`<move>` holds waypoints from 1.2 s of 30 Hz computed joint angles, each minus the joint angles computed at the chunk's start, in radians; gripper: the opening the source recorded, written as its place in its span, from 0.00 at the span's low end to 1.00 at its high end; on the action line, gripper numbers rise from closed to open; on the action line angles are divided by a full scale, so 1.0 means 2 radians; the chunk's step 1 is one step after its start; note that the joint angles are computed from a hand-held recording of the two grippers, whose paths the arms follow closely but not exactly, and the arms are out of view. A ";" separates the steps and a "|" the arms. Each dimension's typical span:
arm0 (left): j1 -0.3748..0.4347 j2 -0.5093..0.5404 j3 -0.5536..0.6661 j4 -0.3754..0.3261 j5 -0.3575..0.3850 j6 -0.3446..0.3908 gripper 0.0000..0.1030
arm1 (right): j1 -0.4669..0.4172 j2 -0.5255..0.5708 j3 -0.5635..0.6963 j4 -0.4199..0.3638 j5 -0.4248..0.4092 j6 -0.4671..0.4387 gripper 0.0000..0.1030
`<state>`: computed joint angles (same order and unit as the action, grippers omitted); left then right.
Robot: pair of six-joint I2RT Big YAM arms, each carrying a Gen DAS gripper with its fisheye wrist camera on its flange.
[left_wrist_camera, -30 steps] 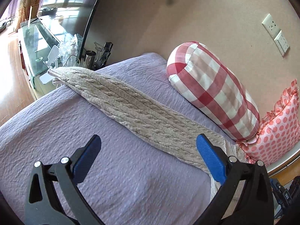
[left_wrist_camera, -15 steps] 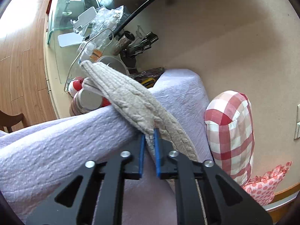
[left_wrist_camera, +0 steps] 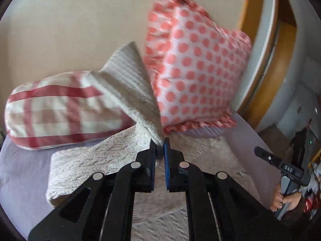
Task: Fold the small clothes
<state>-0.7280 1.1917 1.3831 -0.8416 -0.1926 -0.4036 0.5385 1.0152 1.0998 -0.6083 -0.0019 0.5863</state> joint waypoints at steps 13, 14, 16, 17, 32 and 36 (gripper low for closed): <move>-0.077 -0.104 -0.141 -0.055 -0.121 -0.056 0.42 | -0.069 0.073 0.005 -0.084 -0.056 0.013 0.32; -0.076 -0.120 -0.150 -0.068 -0.128 -0.065 0.44 | -0.063 0.081 0.010 -0.092 -0.042 0.001 0.32; -0.069 -0.150 -0.171 -0.092 -0.128 -0.084 0.45 | -0.058 0.097 0.017 -0.107 -0.027 -0.012 0.32; -0.065 -0.163 -0.180 -0.101 -0.126 -0.094 0.45 | -0.058 0.106 0.021 -0.114 -0.026 -0.019 0.32; -0.102 -0.230 -0.250 -0.117 -0.111 -0.205 0.48 | -0.064 0.172 0.086 -0.115 0.091 -0.077 0.08; -0.142 -0.246 -0.261 -0.149 -0.132 -0.250 0.51 | -0.066 0.105 0.047 -0.110 0.052 -0.049 0.54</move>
